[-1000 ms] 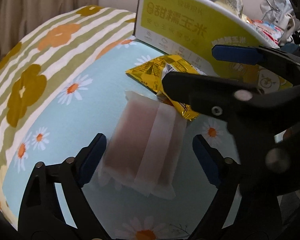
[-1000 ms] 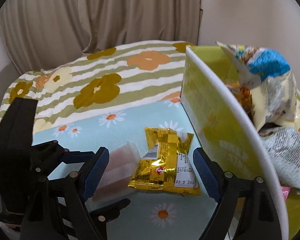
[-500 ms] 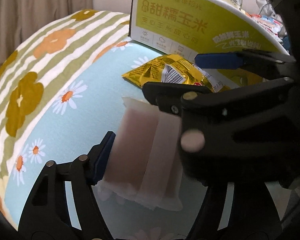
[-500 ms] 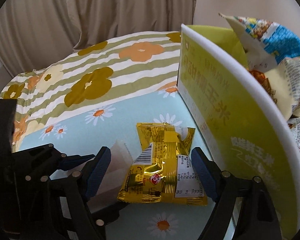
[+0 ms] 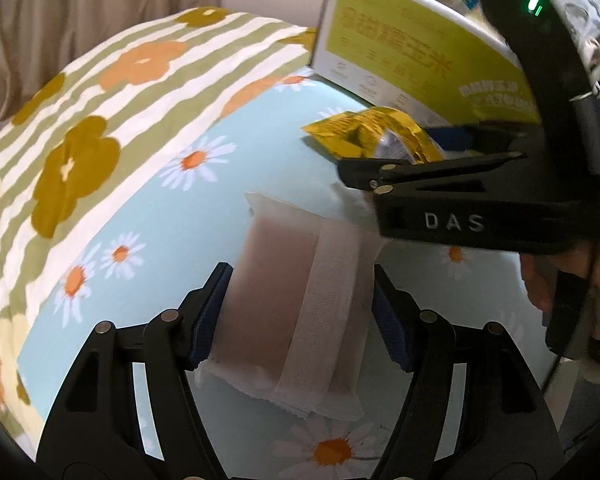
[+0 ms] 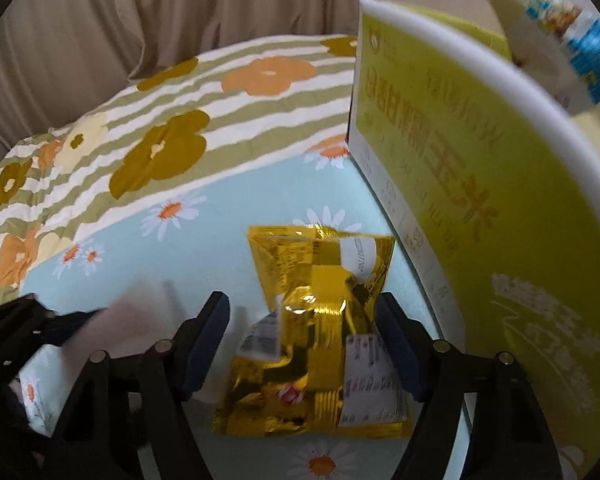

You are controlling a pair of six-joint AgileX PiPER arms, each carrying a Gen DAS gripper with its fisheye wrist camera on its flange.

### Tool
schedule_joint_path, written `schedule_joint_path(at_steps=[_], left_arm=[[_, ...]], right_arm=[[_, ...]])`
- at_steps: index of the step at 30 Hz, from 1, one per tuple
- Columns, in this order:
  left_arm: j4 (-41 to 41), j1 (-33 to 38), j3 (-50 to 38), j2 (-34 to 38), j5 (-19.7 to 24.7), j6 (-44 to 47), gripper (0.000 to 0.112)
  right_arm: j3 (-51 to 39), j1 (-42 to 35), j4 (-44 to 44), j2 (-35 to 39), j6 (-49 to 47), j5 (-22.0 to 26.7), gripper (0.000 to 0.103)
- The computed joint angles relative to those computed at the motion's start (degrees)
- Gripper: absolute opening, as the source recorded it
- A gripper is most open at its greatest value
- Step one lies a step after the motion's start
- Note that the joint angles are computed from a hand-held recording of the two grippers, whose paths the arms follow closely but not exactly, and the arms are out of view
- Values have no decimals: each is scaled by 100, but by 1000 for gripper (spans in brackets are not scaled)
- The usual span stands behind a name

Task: Organize snacks
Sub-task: 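Grasp the pink wrapped cake with the left gripper while the right grasps the gold bag, then lift the pink cake and gold bag over the box and release them inside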

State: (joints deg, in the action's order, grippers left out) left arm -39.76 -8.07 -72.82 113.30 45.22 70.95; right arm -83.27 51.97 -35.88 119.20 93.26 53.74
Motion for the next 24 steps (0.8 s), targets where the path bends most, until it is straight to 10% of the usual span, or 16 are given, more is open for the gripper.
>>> schedule_joint_path(at_steps=[24], left_arm=[[599, 501, 123, -1301, 246, -2284, 64]], right_arm=[[508, 549, -474, -1291, -360, -216, 54]])
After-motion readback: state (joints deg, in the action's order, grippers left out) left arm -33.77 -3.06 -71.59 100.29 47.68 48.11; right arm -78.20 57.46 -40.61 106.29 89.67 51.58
